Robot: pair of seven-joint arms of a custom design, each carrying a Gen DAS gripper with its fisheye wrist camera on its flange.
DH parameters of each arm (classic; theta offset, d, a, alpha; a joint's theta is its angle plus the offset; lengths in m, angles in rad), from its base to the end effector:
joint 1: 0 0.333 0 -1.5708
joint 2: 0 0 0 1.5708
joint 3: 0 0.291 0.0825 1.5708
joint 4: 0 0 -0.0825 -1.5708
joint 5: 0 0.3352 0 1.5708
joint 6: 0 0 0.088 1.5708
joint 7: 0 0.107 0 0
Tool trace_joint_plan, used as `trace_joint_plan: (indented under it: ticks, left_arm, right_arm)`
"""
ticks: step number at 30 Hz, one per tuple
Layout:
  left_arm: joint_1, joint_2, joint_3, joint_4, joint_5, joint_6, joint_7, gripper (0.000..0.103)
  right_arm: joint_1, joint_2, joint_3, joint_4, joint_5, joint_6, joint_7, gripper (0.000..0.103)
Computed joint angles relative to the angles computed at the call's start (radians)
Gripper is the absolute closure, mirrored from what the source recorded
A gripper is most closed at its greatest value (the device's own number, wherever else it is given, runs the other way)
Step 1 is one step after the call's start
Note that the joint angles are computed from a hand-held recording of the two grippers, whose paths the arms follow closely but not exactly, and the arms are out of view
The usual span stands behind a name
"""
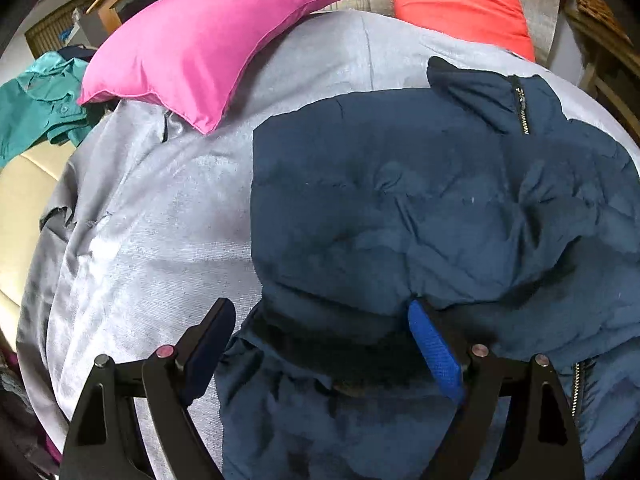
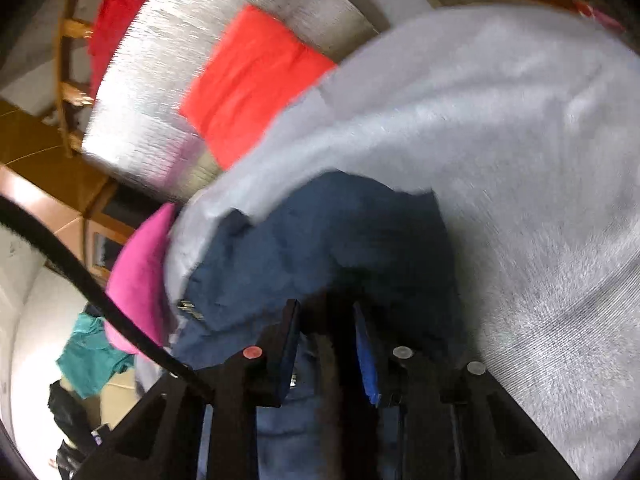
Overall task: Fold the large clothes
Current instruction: 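Grasp the jacket hem with the left gripper while the right gripper holds the side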
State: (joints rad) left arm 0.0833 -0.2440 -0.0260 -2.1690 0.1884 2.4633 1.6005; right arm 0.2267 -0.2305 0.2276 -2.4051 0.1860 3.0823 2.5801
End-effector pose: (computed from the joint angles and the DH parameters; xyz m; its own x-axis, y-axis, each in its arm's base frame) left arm 0.4825 0.0264 0.5496 -0.0335 -0.9799 -0.1966 -0.8604 0.1283 -0.4931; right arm 0.4309 0.2009 0.5129 -0.3409 -0.6127 -0.7130 -0.6085 0.7219 -0.3294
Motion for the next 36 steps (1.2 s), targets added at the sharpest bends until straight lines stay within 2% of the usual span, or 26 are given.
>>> trace_joint_plan:
  ticks: [2, 3, 5, 10, 13, 15, 18, 20, 22, 23, 25, 27, 28, 29, 31, 32, 34, 36]
  left_arm:
    - [-0.001, -0.008, 0.002, -0.003, -0.003, 0.005, 0.005, 0.015]
    - [-0.001, -0.012, 0.004, -0.006, -0.008, 0.011, 0.007, 0.015]
    - [-0.003, -0.026, 0.012, -0.012, -0.023, 0.019, 0.018, 0.015]
    - [-0.014, -0.08, 0.033, -0.045, -0.069, 0.055, 0.058, 0.015]
    - [-0.023, -0.091, 0.039, -0.054, -0.088, 0.048, 0.085, 0.015]
    - [-0.021, -0.09, 0.026, -0.059, -0.068, 0.039, 0.088, 0.015]
    - [-0.016, -0.081, 0.002, -0.066, -0.02, 0.025, 0.075, 0.015]
    - [-0.006, -0.061, -0.017, -0.06, 0.03, 0.003, 0.053, 0.015]
    - [-0.013, -0.072, -0.013, -0.061, 0.03, -0.005, 0.049, 0.015]
    - [-0.019, -0.077, -0.006, -0.058, 0.017, -0.005, 0.056, 0.015]
    - [-0.05, -0.088, 0.032, -0.05, -0.068, -0.016, 0.115, 0.015]
    - [-0.089, -0.088, 0.084, -0.013, -0.22, -0.094, 0.205, 0.015]
    - [-0.099, -0.088, 0.106, 0.008, -0.294, -0.149, 0.238, 0.015]
    - [-0.098, -0.087, 0.114, 0.02, -0.34, -0.184, 0.255, 0.015]
    - [-0.088, -0.082, 0.131, 0.045, -0.428, -0.264, 0.281, 0.015]
    - [-0.081, -0.081, 0.14, 0.053, -0.472, -0.31, 0.287, 0.015]
    - [-0.062, -0.061, 0.149, 0.072, -0.537, -0.387, 0.296, 0.015]
    - [-0.038, -0.05, 0.142, 0.075, -0.579, -0.428, 0.283, 0.015]
  right_arm:
    - [0.035, -0.008, -0.026, -0.014, 0.049, 0.024, -0.013, 0.073]
    - [0.014, -0.025, -0.007, -0.015, 0.037, 0.011, -0.002, 0.072]
    - [-0.084, -0.089, 0.082, -0.021, -0.056, -0.025, 0.067, 0.071]
    - [-0.091, -0.224, 0.129, -0.058, -0.107, -0.087, 0.079, 0.067]
    - [-0.048, -0.243, 0.133, -0.046, -0.123, -0.131, 0.039, 0.067]
    - [0.006, -0.221, 0.109, -0.031, -0.11, -0.148, -0.005, 0.067]
    - [0.084, -0.135, 0.075, 0.026, -0.08, -0.217, -0.075, 0.067]
    - [0.143, -0.077, 0.028, 0.064, -0.02, -0.287, -0.124, 0.069]
    - [0.132, -0.064, 0.04, 0.081, -0.042, -0.291, -0.084, 0.069]
    - [0.148, -0.066, 0.027, 0.087, -0.029, -0.285, -0.102, 0.068]
    - [0.221, -0.061, -0.031, 0.095, 0.084, -0.255, -0.189, 0.068]
    - [0.33, -0.066, -0.11, 0.083, 0.306, -0.215, -0.313, 0.067]
    - [0.396, -0.065, -0.153, 0.075, 0.441, -0.18, -0.404, 0.061]
    - [0.453, -0.061, -0.191, 0.076, 0.57, -0.165, -0.494, 0.047]
    - [0.5, -0.048, -0.217, 0.088, 0.724, -0.165, -0.573, 0.035]
    - [0.528, -0.038, -0.227, 0.09, 0.82, -0.155, -0.623, 0.034]
    - [0.533, -0.023, -0.215, 0.088, 0.913, -0.144, -0.65, 0.034]
    - [0.502, -0.008, -0.168, 0.072, 0.917, -0.086, -0.603, 0.034]
